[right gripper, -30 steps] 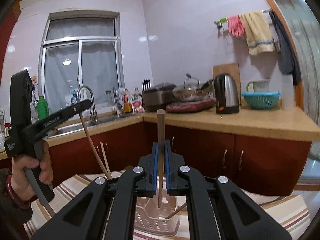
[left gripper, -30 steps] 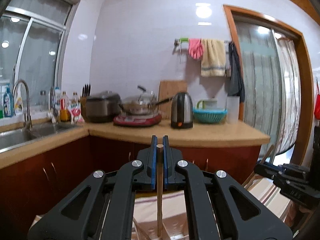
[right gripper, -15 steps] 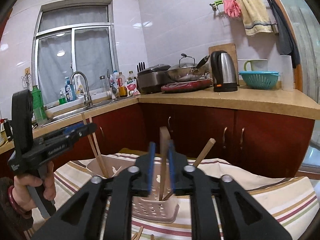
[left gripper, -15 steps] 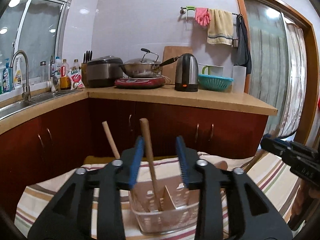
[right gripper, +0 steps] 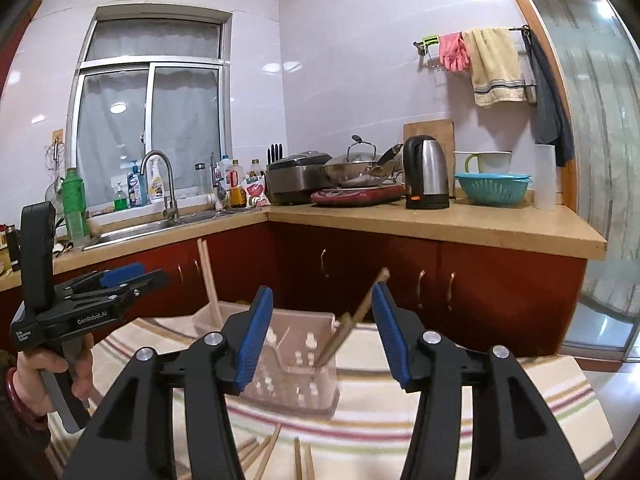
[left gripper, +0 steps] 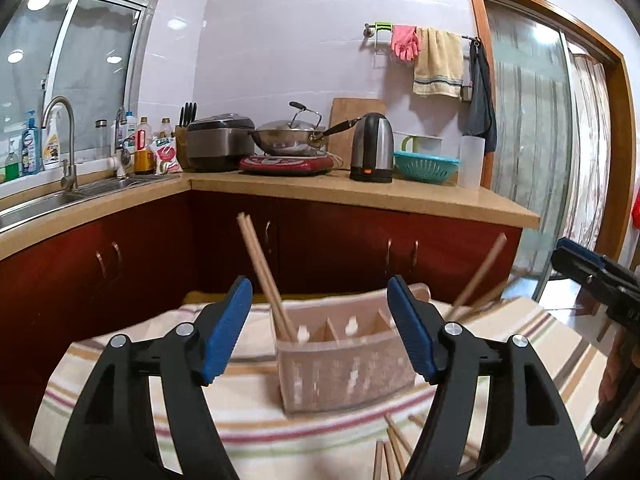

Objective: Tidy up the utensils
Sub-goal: 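Move both open tools back over the loose chopsticks on the cloth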

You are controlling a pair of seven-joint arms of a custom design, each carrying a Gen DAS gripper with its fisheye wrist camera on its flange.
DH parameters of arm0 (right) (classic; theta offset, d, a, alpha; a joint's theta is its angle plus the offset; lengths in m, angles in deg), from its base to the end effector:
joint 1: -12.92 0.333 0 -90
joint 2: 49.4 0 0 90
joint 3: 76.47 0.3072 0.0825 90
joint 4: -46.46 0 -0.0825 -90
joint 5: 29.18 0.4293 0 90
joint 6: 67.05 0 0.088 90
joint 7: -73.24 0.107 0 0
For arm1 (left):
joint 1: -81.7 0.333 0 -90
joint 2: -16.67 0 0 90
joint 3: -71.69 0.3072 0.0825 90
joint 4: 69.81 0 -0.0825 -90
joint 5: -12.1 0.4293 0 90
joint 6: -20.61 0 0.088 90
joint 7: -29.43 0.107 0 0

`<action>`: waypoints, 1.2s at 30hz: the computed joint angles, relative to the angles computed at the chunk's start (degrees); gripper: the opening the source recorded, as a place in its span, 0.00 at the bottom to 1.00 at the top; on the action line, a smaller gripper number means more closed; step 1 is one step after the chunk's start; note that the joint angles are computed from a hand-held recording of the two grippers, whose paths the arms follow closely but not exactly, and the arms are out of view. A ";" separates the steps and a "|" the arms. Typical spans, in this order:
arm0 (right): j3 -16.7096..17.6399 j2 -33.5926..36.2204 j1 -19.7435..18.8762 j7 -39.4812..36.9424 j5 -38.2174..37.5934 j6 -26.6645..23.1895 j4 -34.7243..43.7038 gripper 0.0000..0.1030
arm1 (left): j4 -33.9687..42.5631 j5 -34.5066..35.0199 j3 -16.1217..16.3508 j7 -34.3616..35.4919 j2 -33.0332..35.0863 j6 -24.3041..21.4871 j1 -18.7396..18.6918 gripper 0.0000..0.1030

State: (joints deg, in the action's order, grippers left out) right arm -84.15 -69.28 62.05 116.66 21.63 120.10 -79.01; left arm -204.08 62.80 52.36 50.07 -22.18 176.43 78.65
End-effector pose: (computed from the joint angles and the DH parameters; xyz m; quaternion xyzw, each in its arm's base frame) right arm 0.4475 0.2776 0.6443 -0.6743 0.3798 -0.2559 0.5793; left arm 0.3983 -0.2333 0.6503 -0.6045 0.5312 -0.4059 0.4331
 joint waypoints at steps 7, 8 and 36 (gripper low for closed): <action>5.51 -9.34 -5.15 3.46 -1.68 0.53 -13.52 0.50 | -9.56 -5.49 -1.35 -1.02 -9.21 -7.43 -6.86 0.66; 6.74 -10.80 -6.44 4.50 -1.96 -0.20 -15.84 0.49 | -10.59 -6.44 -1.45 -1.24 -10.12 -8.58 -7.90 0.66; 17.70 -22.39 -19.40 23.93 -14.79 -17.76 -34.48 0.22 | -23.59 -21.67 0.56 -1.17 -16.54 -23.85 -27.18 0.49</action>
State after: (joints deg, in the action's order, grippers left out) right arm -66.45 -91.67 42.66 140.59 6.83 102.34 -113.48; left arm -227.67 41.13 52.91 48.91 -38.72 152.58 51.47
